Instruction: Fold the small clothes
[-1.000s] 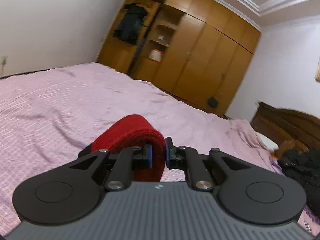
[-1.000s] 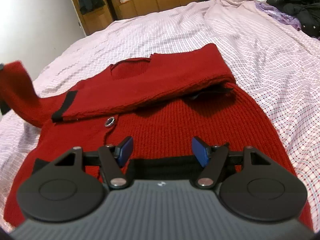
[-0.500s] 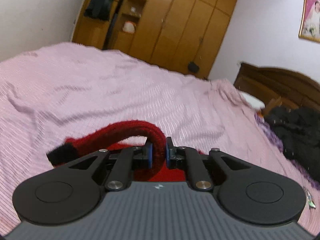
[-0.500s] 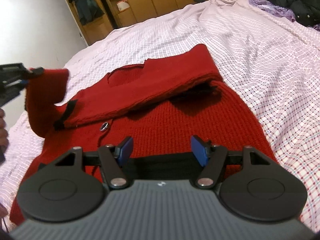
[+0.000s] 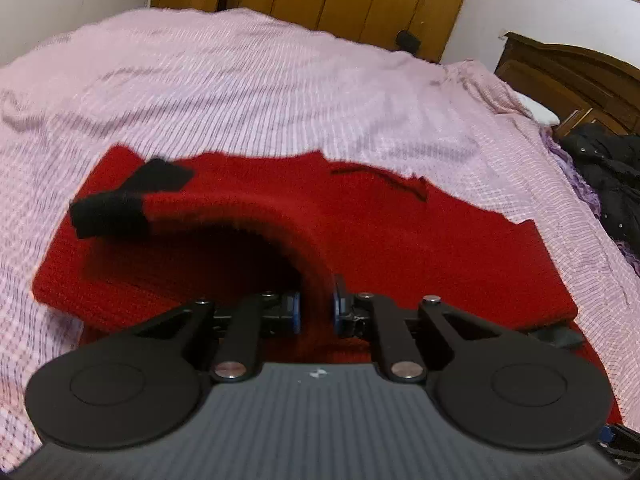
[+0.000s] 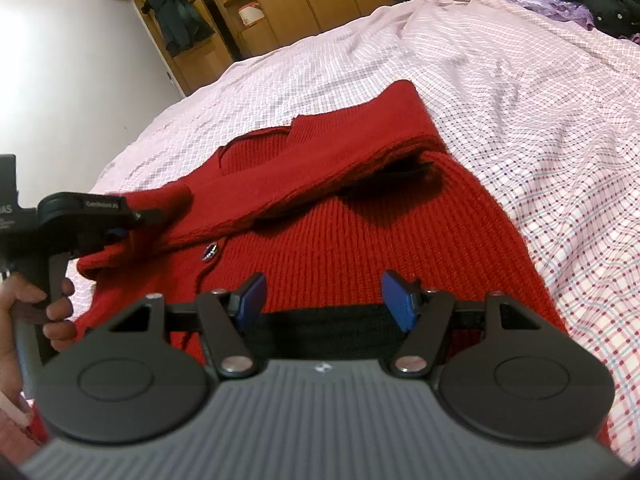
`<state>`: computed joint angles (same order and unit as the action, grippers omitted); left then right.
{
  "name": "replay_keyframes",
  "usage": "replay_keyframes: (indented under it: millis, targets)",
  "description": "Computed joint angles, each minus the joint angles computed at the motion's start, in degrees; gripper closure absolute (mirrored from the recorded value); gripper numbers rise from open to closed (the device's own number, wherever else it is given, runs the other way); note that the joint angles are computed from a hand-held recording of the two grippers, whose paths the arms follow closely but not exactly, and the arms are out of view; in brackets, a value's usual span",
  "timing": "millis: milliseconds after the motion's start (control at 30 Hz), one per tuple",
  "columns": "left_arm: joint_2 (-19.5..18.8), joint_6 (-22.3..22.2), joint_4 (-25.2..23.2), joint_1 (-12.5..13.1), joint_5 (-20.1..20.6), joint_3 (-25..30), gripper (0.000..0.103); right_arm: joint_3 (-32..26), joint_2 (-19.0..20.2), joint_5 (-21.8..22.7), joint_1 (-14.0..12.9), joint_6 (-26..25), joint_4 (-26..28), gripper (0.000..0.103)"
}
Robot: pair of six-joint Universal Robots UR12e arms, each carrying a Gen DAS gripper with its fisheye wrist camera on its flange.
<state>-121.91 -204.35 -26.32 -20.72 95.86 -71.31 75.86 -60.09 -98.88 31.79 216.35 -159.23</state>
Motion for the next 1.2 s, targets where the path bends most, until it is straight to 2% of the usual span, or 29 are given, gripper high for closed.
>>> replay_keyframes:
  millis: [67, 133, 267, 300, 533, 733, 867, 1200]
  targets:
    - [0.4, -0.7, -0.5, 0.1, -0.5, -0.4, 0.088, 0.0, 0.1, -0.1, 0.0, -0.3, -0.1, 0.037]
    - [1.2, -1.3, -1.3, 0.4, -1.3, -1.1, 0.083, 0.0, 0.1, -0.2, 0.1, -0.5, -0.2, 0.037]
    - [2.9, -2.5, -1.8, 0.5, -2.1, -2.7, 0.044, -0.1, 0.3, -0.4, 0.2, -0.8, -0.1, 0.037]
    - [3.3, -2.6, -1.7, 0.3, -1.5, -3.2, 0.038, -0.1, 0.3, -0.5, 0.2, -0.8, -0.1, 0.037]
    - [6.6, -1.5, -1.7, -0.2, 1.2, -6.3, 0.032, -0.9, 0.3, -0.7, 0.3, -0.2, 1.4, 0.037]
    - [9.4, -0.7, -2.3, -0.8, 6.0, -9.4, 0.027, -2.5, 0.8, 0.3, 0.4, -1.1, 2.4, 0.035]
    - [10.8, -1.4, -4.1, -0.7, 8.9, -11.0, 0.027, -4.9, 1.8, 1.4, 0.7, -3.9, 3.2, 0.035]
    - [12.9, -4.8, -5.0, 0.9, 9.6, -14.5, 0.027, -15.8, 7.2, 7.2, 1.7, -13.5, 8.6, 0.035]
